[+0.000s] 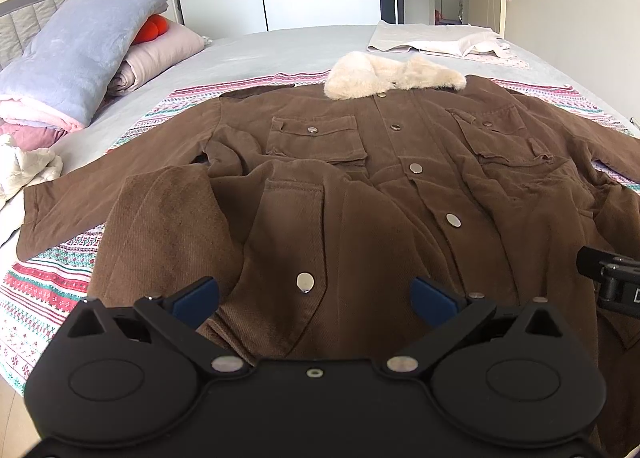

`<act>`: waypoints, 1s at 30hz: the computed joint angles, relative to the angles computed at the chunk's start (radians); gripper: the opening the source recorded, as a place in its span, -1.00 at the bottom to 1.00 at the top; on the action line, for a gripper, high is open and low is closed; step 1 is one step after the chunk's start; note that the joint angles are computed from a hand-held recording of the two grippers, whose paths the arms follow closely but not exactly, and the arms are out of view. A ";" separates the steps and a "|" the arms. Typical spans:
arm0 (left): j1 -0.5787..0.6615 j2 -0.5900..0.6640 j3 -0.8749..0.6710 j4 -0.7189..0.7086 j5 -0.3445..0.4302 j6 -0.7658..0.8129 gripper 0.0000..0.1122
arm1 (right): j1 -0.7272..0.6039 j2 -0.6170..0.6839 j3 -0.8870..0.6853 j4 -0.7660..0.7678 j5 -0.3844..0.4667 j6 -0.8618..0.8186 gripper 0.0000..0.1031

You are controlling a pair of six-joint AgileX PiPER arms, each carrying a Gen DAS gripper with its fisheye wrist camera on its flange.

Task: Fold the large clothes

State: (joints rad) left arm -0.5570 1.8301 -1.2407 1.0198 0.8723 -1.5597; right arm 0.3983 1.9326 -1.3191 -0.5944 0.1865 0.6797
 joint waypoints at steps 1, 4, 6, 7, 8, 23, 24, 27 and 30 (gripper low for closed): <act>0.000 0.000 0.001 0.001 -0.001 -0.001 0.84 | 0.000 0.001 0.000 -0.001 0.000 0.000 0.99; 0.000 0.001 0.000 0.002 0.000 -0.001 0.84 | 0.002 0.004 -0.003 -0.012 0.002 0.009 0.99; 0.000 0.001 0.000 0.001 0.000 0.000 0.84 | 0.002 0.003 -0.002 -0.011 0.000 0.009 0.99; 0.000 0.001 0.000 0.001 0.000 -0.001 0.84 | 0.002 0.004 -0.002 -0.016 0.000 0.014 0.99; 0.000 0.000 0.000 0.000 0.000 0.001 0.84 | 0.002 0.004 -0.001 -0.017 -0.001 0.015 0.99; 0.001 -0.003 0.007 0.004 -0.003 -0.002 0.84 | 0.002 0.003 -0.001 -0.008 0.000 0.005 0.99; 0.001 -0.003 0.009 0.006 -0.003 -0.003 0.84 | 0.001 0.003 -0.001 -0.003 0.000 0.000 0.99; 0.002 -0.003 0.011 0.006 -0.003 -0.002 0.84 | -0.004 0.001 0.003 -0.003 -0.008 0.001 0.99; 0.000 -0.005 0.016 0.012 -0.003 -0.005 0.84 | -0.006 0.003 0.000 0.003 -0.004 -0.002 0.99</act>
State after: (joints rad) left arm -0.5568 1.8252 -1.2245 1.0314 0.8692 -1.5649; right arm 0.3924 1.9360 -1.3190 -0.5912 0.1820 0.6780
